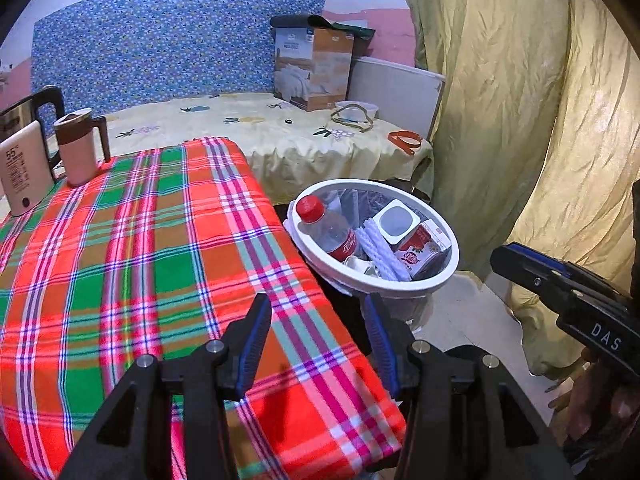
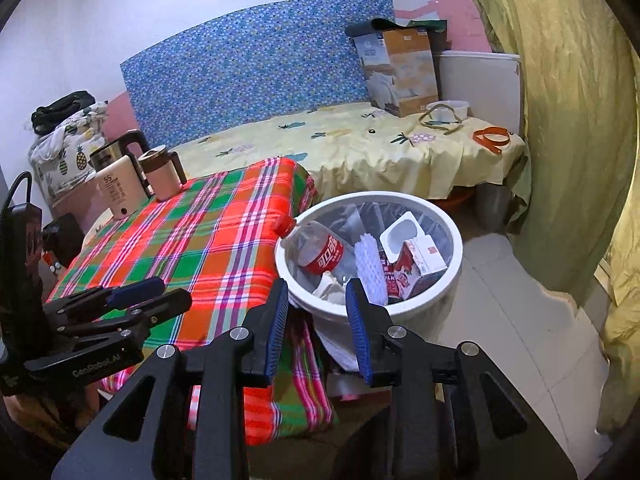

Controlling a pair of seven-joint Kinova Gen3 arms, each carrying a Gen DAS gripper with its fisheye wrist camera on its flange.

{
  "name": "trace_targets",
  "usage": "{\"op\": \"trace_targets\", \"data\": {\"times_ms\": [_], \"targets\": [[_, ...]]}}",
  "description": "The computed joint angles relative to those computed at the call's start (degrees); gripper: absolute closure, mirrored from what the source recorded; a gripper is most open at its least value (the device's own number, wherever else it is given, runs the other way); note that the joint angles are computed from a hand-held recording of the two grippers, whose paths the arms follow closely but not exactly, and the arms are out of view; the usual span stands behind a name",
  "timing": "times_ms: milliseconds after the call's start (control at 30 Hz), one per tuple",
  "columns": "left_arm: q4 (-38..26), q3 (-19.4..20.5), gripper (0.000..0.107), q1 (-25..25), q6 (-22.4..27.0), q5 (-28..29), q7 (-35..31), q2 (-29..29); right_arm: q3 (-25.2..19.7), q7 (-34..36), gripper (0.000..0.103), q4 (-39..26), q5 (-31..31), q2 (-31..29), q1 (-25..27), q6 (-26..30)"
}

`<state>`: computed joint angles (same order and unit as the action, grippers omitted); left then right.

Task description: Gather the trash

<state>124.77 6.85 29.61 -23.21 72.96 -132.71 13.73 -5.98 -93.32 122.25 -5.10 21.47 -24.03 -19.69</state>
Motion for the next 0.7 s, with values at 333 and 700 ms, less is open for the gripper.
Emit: {"op": "trace_targets", "data": {"times_ms": [333, 700], "targets": [[2.4, 1.8, 0.057, 1.2, -4.4, 2.6, 0.5, -1.3, 2.9, 4.7, 0.07, 2.6, -6.7, -1.1, -4.8, -2.1], [2.8, 3.0, 0.057, 1.4, -6.3, 4.8, -0.5, -1.3, 2.5, 5.7, 0.07, 2.6, -7.7, -0.9, -5.0, -1.8]]}}
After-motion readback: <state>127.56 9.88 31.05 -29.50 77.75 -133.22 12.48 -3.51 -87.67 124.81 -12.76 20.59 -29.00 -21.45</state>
